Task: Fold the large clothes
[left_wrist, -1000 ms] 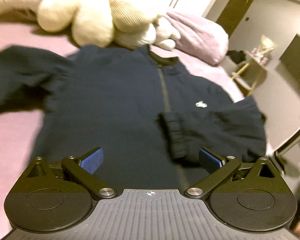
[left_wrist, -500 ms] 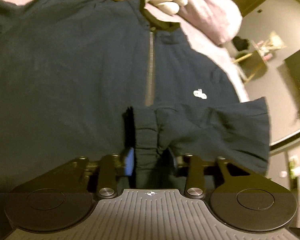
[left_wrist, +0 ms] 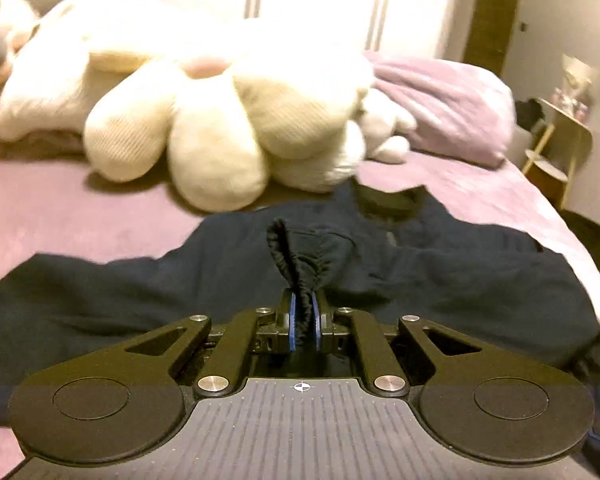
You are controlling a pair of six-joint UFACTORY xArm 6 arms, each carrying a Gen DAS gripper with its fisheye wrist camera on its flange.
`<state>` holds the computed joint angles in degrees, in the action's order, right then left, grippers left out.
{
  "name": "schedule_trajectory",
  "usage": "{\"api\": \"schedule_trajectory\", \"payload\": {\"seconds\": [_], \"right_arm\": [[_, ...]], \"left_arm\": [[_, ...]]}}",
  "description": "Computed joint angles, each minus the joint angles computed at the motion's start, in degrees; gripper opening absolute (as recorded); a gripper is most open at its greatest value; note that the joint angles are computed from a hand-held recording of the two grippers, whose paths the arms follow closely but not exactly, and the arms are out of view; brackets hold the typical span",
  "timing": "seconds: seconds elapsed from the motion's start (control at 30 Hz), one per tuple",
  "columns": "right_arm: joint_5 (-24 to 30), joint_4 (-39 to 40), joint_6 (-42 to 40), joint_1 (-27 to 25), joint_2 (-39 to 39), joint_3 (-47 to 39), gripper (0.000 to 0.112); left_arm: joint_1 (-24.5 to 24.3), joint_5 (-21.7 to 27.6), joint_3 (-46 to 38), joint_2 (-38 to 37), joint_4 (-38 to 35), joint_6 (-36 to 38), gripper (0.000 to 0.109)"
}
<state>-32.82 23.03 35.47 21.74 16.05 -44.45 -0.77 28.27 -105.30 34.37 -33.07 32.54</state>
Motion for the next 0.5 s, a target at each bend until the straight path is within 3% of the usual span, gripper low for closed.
{"api": "schedule_trajectory", "payload": {"seconds": [0.07, 0.17, 0.27, 0.37, 0.4, 0.43, 0.47, 0.5], "right_arm": [[1.27, 0.69, -1.24, -0.26, 1.1, -2.71, 0.059], [2.88, -0.44, 0.05, -1.49, 4.11, -8.19, 0.059], [4.64, -1.05, 1.54, -2.95, 7.88, -14.1, 0.059], [8.08, 4.25, 0.1, -4.18, 11.93, -20.62, 0.058], [9.41, 7.22, -0.96, -4.53, 13.35, -22.85, 0.054], [11.24, 9.66, -1.65, -5.19, 14.41, -24.8, 0.039], [13.02, 9.7, -0.59, -6.07, 15.27, -26.24, 0.032], [14.09, 7.35, 2.5, -7.17, 15.98, -27.07, 0.018]], "left_arm": [[1.07, 2.43, -3.04, 2.11, 1.33, -3.77, 0.01], [1.47, 2.25, -5.02, 4.19, 2.65, -5.43, 0.01], [1.83, 1.94, -4.46, 3.54, 0.06, -2.68, 0.01], [1.37, 1.56, -6.18, 4.57, -0.33, -1.49, 0.01], [1.3, 2.03, -6.66, 4.73, -1.29, -0.89, 0.01], [1.16, 2.63, -7.73, 5.37, -2.3, -0.31, 0.01], [1.01, 2.93, -8.16, 5.59, -3.28, 0.74, 0.01], [0.69, 2.64, -8.16, 5.72, -4.5, 2.38, 0.01]]}}
